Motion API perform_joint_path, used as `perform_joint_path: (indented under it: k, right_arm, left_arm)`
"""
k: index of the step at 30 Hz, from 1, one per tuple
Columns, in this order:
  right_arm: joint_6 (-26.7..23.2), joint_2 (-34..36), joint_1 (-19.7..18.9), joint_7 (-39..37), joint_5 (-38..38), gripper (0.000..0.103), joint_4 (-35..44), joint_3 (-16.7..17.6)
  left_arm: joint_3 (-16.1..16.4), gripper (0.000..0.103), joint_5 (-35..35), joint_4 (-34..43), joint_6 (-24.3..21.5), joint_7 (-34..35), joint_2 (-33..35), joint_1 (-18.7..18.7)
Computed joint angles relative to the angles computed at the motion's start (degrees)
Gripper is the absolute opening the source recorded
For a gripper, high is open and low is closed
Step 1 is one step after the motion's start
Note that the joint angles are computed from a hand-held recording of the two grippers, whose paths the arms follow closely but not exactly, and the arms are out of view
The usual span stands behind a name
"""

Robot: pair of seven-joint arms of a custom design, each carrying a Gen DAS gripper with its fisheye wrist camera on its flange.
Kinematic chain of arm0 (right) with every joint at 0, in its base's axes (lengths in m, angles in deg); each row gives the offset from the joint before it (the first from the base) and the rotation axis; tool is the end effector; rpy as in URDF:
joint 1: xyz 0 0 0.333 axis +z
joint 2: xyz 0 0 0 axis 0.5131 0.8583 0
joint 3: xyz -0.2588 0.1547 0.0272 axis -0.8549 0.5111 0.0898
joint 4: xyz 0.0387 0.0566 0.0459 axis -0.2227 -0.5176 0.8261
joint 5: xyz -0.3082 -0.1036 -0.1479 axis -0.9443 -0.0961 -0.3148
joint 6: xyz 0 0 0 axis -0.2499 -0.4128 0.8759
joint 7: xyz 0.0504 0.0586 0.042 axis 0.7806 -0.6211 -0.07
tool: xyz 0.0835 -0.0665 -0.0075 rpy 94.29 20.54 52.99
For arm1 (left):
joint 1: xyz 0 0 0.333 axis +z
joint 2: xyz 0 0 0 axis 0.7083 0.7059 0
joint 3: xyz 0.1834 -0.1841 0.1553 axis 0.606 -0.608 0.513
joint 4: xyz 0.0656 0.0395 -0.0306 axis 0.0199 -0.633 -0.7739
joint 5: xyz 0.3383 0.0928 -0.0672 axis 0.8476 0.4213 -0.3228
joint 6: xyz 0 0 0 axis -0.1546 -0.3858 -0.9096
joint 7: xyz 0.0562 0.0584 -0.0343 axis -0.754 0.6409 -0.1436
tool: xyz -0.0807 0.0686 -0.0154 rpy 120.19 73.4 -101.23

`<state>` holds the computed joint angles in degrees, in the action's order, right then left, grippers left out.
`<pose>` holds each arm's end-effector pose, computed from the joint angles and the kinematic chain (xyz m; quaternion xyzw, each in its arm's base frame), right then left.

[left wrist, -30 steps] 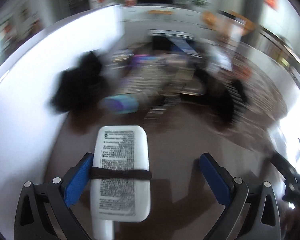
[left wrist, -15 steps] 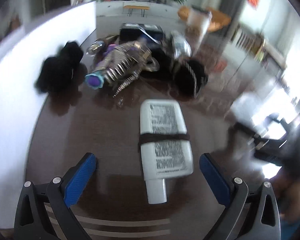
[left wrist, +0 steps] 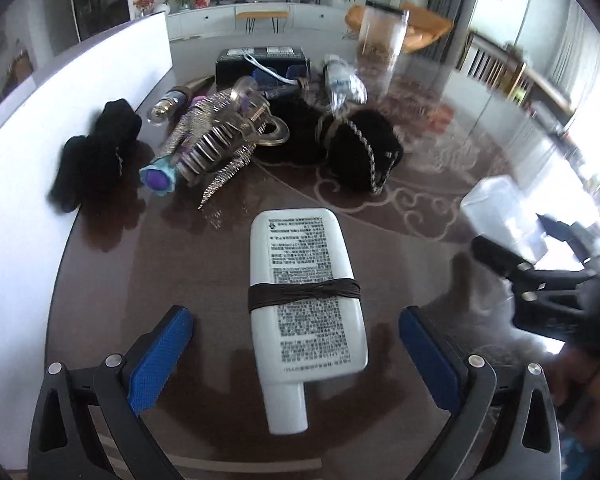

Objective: Organize objects
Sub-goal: 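Grasp the white lotion bottle with the left gripper while the right gripper holds the clear box, then carry the bottle and box over the white wall and release both into the bin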

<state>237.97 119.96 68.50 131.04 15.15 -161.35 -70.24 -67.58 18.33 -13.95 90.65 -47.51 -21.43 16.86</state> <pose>0.5628 0.2147 0.2356 -0.7457 0.5837 -0.2166 0.2372 0.5569 -0.3702 0.2631 -0.6385 0.7242 -0.2098 0.1544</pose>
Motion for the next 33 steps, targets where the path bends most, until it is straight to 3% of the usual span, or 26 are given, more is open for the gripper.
perform_joint_path:
  k: [3, 6, 8, 10, 11, 12, 14, 15, 17, 20, 22, 24, 26, 29, 31, 33]
  right_arm:
    - [0.0, -0.2, -0.9, -0.1, -0.1, 0.098, 0.0, 0.9]
    - [0.3, -0.7, -4.9, -0.7, -0.7, 0.098, -0.2, 4.8]
    - [-3.0, -0.8, -5.4, -0.9, -1.4, 0.099, 0.8, 4.8]
    - [-9.2, -1.2, -3.3, 0.2, -3.4, 0.099, 2.5, 1.8]
    - [-13.3, -1.7, -4.3, 0.1, -4.6, 0.099, 3.8, 2.4]
    - [-18.2, -1.8, -4.8, 0.2, -6.0, 0.099, 5.8, 2.3]
    - [-25.6, -1.8, -7.0, 1.4, -10.5, 0.082, 9.2, 3.5]
    - [-26.1, -2.0, -6.8, 0.2, -9.7, 0.063, 9.4, 3.2]
    - [-29.7, -2.7, -7.5, 1.2, -12.0, 0.063, 11.1, 3.3]
    - [-30.3, -5.3, -11.7, 0.1, -11.4, 0.063, 10.2, 7.6]
    - [-29.9, -7.3, -14.8, -0.9, -10.2, 0.063, 9.2, 11.2]
    - [-29.2, -8.7, -17.4, -1.9, -8.8, 0.063, 8.6, 14.7]
    - [-28.7, -9.7, -19.1, -3.5, -7.1, 0.063, 9.3, 17.7]
    - [-27.9, -9.7, -18.6, -5.0, -5.8, 0.063, 12.6, 20.7]
    - [-28.3, -8.5, -17.6, -6.4, -5.2, 0.063, 17.3, 22.6]
    - [-29.2, -6.1, -16.3, -8.3, -4.1, 0.063, 23.6, 24.9]
  left_arm:
    - [1.4, 0.103, 1.0, 2.5, -3.6, -1.9, 1.3, -2.0]
    - [1.7, 0.103, 2.0, 2.7, -4.1, -3.8, 1.4, -2.3]
    - [2.1, 0.103, 3.7, 1.2, -2.8, -4.9, 0.5, -2.5]
    - [0.0, 0.103, 2.9, 1.1, -2.6, -1.4, 0.6, -0.3]
    - [-0.8, 0.103, 2.1, 1.7, -3.0, 0.1, 1.0, 0.3]
    - [-0.9, 0.1, 1.9, 2.0, -3.0, 0.9, 1.1, 0.5]
    - [1.9, 0.053, 5.1, 0.2, 0.4, -1.9, -0.2, -1.4]
    - [1.6, 0.053, 5.0, 0.2, -0.2, -1.1, -0.6, -1.1]
    - [1.6, 0.053, 5.4, -2.0, 3.0, -1.8, -1.8, -0.3]
    - [5.7, 0.053, 8.5, -7.5, 9.8, -9.0, -5.5, -2.0]
    - [10.9, 0.053, 12.9, -11.6, 14.3, -16.3, -9.0, -5.3]
    - [16.1, 0.053, 18.6, -14.3, 17.0, -24.0, -12.5, -8.5]
    - [18.9, 0.053, 23.2, -16.5, 19.0, -29.4, -15.8, -9.2]
    - [23.0, 0.053, 31.2, -19.1, 18.4, -36.8, -21.5, -9.6]
    - [24.3, 0.053, 35.1, -22.1, 16.9, -40.0, -26.0, -8.2]
    - [24.4, 0.053, 34.7, -24.5, 14.6, -39.4, -29.1, -5.3]
